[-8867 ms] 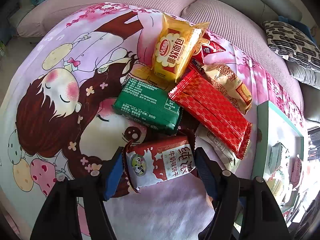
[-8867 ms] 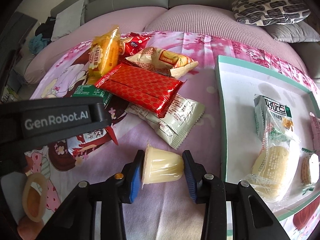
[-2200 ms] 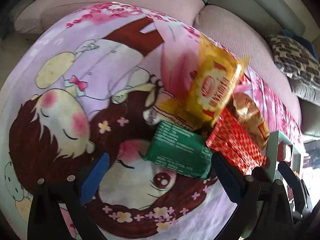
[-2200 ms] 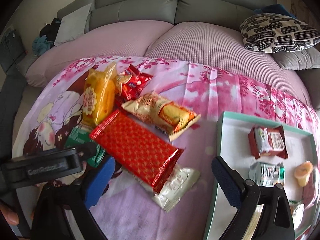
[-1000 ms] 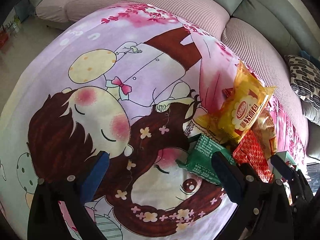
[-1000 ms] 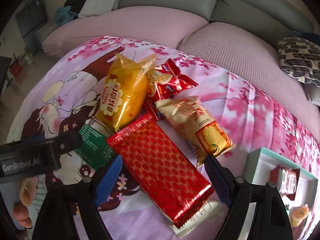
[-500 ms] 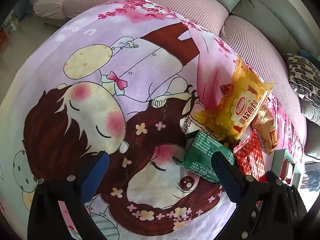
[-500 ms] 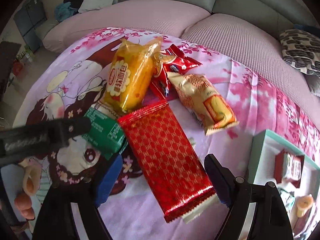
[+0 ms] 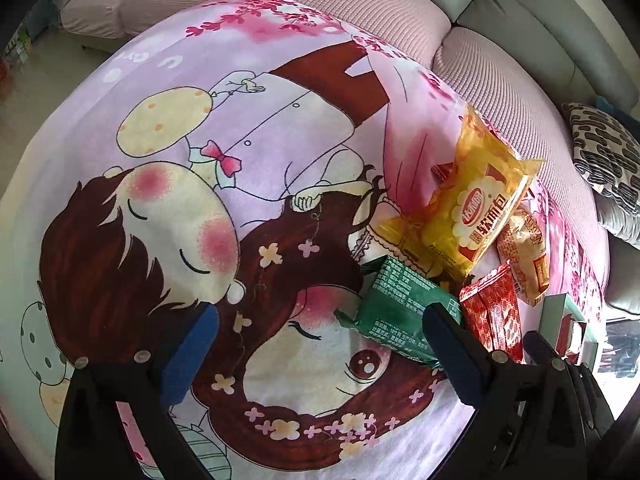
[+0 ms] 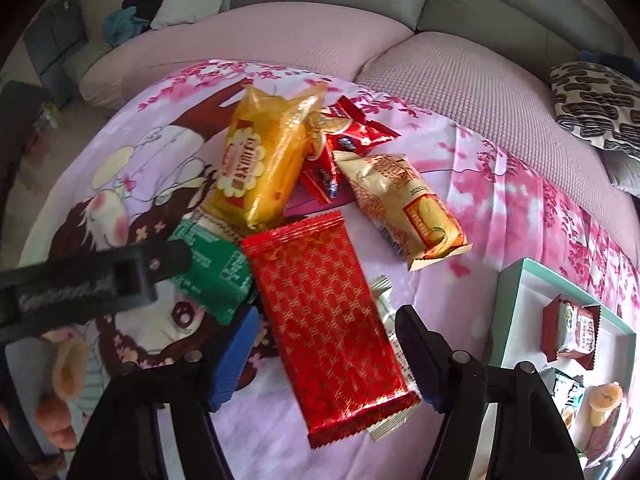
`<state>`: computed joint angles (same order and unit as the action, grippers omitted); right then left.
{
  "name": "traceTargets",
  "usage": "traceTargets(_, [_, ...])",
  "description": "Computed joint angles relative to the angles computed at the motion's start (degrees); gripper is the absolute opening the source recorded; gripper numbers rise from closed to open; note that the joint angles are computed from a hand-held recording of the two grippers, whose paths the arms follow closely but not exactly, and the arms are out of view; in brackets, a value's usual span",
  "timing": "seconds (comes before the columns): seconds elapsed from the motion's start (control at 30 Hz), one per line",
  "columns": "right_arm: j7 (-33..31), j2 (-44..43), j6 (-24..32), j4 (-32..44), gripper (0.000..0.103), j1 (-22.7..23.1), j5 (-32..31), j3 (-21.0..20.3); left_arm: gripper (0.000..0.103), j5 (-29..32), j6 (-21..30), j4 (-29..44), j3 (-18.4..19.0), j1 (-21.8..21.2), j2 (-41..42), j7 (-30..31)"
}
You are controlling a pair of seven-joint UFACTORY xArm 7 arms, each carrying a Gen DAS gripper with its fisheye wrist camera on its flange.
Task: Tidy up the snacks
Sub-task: 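Grasp the red wafer bar with the right tool while the left tool grasps the green cracker pack, then carry red wafer bar and green cracker pack into the tray and open both tools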
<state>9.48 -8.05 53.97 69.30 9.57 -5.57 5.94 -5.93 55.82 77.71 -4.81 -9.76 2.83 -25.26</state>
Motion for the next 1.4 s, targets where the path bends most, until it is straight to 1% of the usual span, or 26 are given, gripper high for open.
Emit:
traceTargets(0.17, [3.1, -0.3, -0.3, -0.6, 0.064, -0.7, -0.6, -0.3, 0.102, -0.8, -0.9, 0.4, -0.4, -0.4, 0.4, 1.9])
traceTargets(0.3, [5.8, -1.6, 0.0, -1.7, 0.063, -1.4, -0.9, -0.5, 0.102, -1.9, -1.4, 1.1, -0.8, -0.9, 1.2, 4.3])
traceTargets(0.47, [7.0, -4.2, -0.4, -4.4, 0.063, -2.2, -0.7, -0.9, 0.102, -1.8, -1.4, 2.2, -1.3, -1.7, 2.6, 6.8])
traceTargets(0.57, [7.9, -5.7, -0.2, -5.9, 0.063, -2.9, -0.6, -1.1, 0.102, -0.8, -1.0, 3.0, -1.5, -2.5, 3.8, 7.5])
traceTargets(0.77, [8.6, -7.4, 0.1, -7.5, 0.061, -3.8, 0.3, -1.4, 0.102, 2.0, -2.0, 4.5, -1.6, -3.7, 5.7, 6.8])
traceTargets(1.03, [9.1, -9.1, -0.2, -9.0, 0.060, -4.1, 0.2, -1.0, 0.100, 6.3, -1.1, 6.8, -1.6, -5.2, 7.8, 5.7])
traceTargets(1.07, [9.2, -9.4, -0.2, -9.2, 0.060, -4.1, 0.3, -0.9, 0.100, 6.8, -0.9, 7.0, -1.6, -5.5, 8.0, 5.6])
traceTargets(1.1, [9.2, -9.6, -0.2, -9.5, 0.060, -4.0, 0.4, -0.9, 0.097, 7.5, -0.3, 7.4, -1.6, -5.7, 8.2, 5.7])
traceTargets(1.17, [8.8, -9.8, -0.2, -9.8, 0.060, -3.8, 1.3, -1.1, 0.091, 10.2, 0.9, 8.2, -1.9, -7.4, 8.8, 3.4])
traceTargets(1.23, [8.7, -10.1, -0.1, -10.3, 0.060, -3.6, 2.1, -1.2, 0.087, 12.5, 1.8, 8.2, -2.0, -8.5, 8.8, 2.3])
traceTargets(1.3, [8.6, -10.3, 0.0, -10.8, 0.058, -3.5, 3.0, -1.4, 0.077, 12.3, 1.9, 8.3, -2.2, -8.9, 8.7, 2.0])
traceTargets(1.33, [8.5, -10.5, 0.1, -11.1, 0.057, -3.5, 3.3, -1.4, 0.074, 12.3, 2.0, 8.2, -2.2, -8.9, 8.4, 1.8])
traceTargets(1.4, [8.5, -11.0, -0.1, -11.9, 0.057, -3.4, 3.7, -1.4, 0.073, 12.0, 2.1, 8.3, -2.3, -9.0, 8.2, 1.9])
